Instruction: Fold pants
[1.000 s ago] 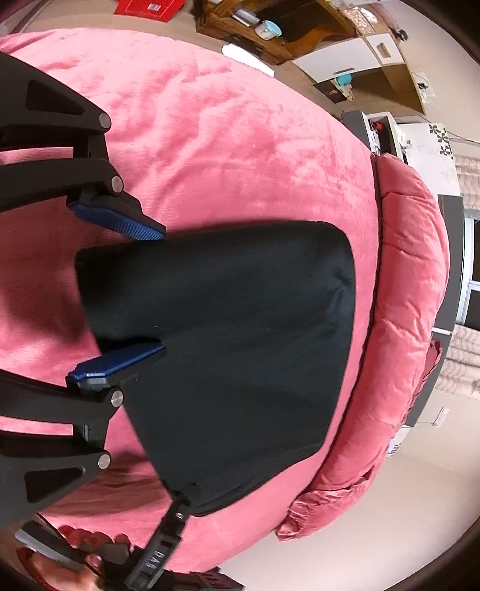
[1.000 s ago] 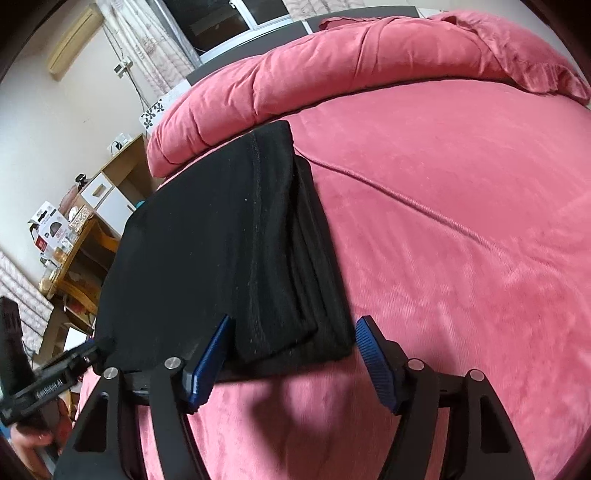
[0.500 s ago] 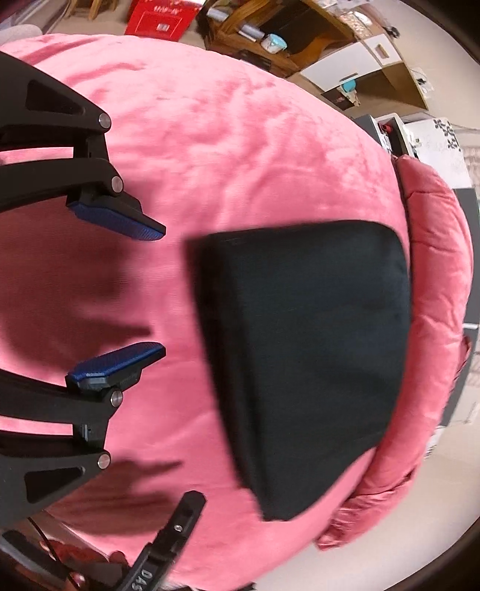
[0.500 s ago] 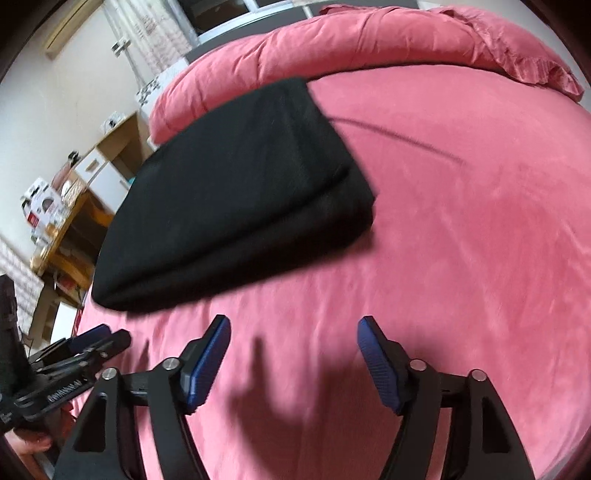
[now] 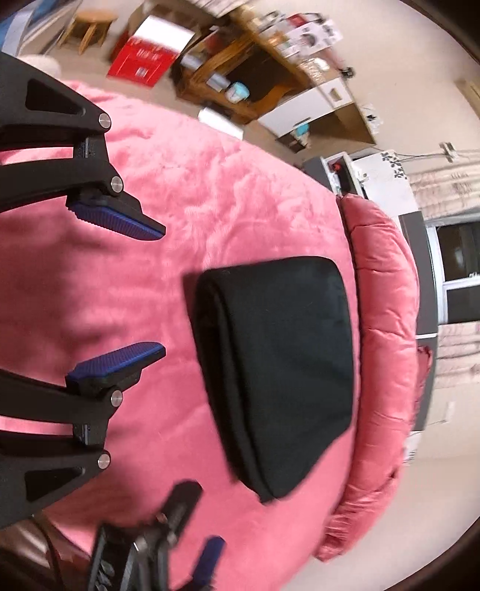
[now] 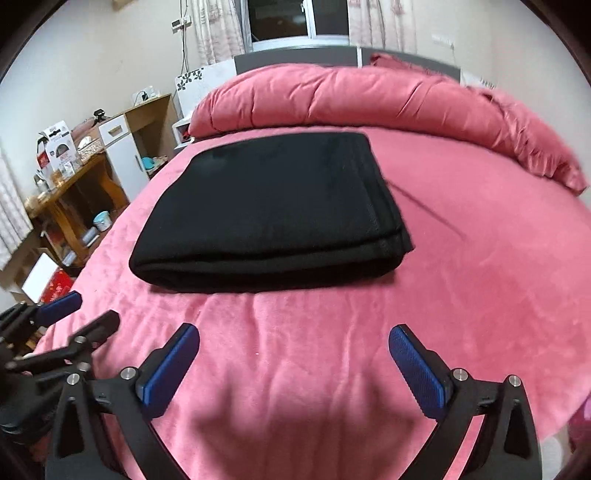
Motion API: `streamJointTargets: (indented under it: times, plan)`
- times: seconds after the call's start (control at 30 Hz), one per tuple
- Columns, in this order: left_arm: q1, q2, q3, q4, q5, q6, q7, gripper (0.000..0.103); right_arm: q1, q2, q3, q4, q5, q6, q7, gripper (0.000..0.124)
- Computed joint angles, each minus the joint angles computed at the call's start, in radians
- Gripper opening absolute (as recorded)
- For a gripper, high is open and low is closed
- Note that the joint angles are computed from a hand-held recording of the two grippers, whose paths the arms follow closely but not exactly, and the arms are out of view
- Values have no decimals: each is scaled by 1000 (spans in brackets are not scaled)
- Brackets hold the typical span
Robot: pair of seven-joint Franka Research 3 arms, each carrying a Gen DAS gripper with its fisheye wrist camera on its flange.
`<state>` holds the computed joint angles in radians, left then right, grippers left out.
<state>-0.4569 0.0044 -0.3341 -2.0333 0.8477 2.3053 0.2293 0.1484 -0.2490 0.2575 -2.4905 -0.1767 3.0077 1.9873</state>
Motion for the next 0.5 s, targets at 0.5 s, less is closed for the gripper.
streamJointTargets:
  times: [0.5]
  plan:
    - [13,-55,-22,-15,70,6,-105,58,-84,-57,75,5,-117,-9,153,103]
